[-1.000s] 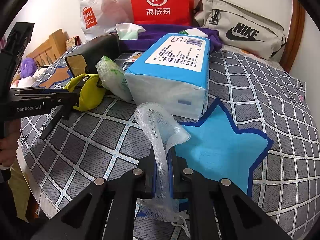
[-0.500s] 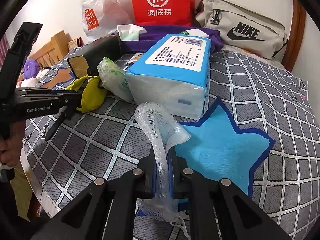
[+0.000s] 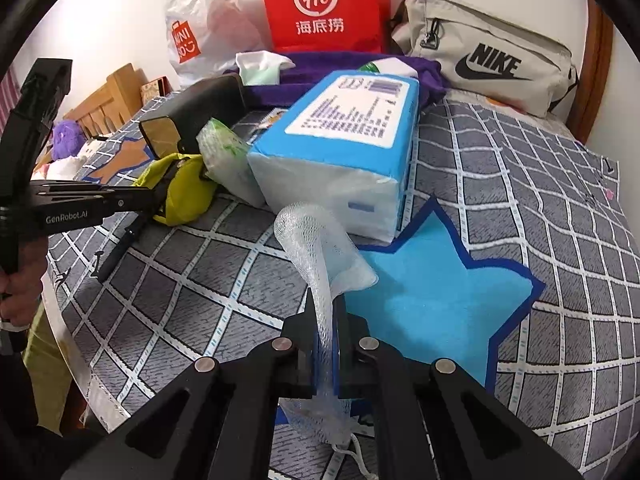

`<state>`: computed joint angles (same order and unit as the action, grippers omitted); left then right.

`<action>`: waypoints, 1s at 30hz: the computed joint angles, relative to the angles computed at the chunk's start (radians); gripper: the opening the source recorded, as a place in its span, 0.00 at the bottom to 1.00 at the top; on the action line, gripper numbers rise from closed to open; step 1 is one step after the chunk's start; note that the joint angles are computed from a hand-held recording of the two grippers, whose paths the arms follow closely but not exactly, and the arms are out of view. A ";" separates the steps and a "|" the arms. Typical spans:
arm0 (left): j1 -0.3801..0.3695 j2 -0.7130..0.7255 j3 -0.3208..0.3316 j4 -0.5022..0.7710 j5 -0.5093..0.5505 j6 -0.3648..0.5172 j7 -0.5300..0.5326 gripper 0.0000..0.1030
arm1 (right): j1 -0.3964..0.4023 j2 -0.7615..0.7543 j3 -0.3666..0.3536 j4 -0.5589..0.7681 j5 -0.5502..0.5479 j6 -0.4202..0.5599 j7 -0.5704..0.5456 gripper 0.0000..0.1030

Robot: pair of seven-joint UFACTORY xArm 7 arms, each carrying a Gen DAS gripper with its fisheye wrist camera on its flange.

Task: Organize soft objects

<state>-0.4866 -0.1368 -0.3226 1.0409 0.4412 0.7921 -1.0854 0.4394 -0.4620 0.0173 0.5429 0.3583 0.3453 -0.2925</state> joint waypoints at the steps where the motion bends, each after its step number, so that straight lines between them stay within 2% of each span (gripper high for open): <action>1: -0.001 0.002 0.001 0.001 -0.004 -0.007 0.000 0.15 | 0.003 0.001 -0.003 0.000 0.003 -0.002 -0.002 0.05; 3: -0.002 0.015 -0.001 0.011 -0.001 -0.004 0.000 0.20 | 0.005 0.002 -0.005 0.000 0.005 -0.004 -0.005 0.05; 8: -0.017 0.051 -0.003 0.057 0.046 0.061 -0.014 0.22 | 0.016 -0.002 -0.020 0.000 0.022 0.000 -0.026 0.05; 11: -0.024 0.056 0.003 0.069 0.063 0.101 -0.034 0.27 | 0.015 -0.025 -0.021 -0.005 0.025 0.006 -0.037 0.05; 15: -0.033 0.074 0.006 0.087 0.080 0.118 -0.039 0.27 | 0.058 -0.062 -0.066 -0.005 0.068 0.009 -0.096 0.05; 18: -0.038 0.076 0.015 0.080 0.084 0.095 -0.049 0.24 | 0.080 -0.085 -0.094 0.007 0.108 0.012 -0.143 0.05; 19: -0.037 0.066 0.020 0.069 0.077 0.082 -0.050 0.20 | 0.077 -0.092 -0.095 0.014 0.109 0.014 -0.153 0.05; 21: -0.032 0.048 0.026 0.047 0.059 0.049 -0.043 0.20 | 0.066 -0.097 -0.091 0.030 0.102 0.015 -0.169 0.05; 26: -0.014 0.006 0.018 0.021 0.053 0.032 -0.039 0.20 | 0.031 -0.079 -0.073 0.074 0.077 0.018 -0.179 0.05; 30: 0.005 -0.024 0.014 -0.003 0.028 -0.002 -0.037 0.19 | 0.033 -0.059 -0.075 0.106 0.078 0.016 -0.195 0.05</action>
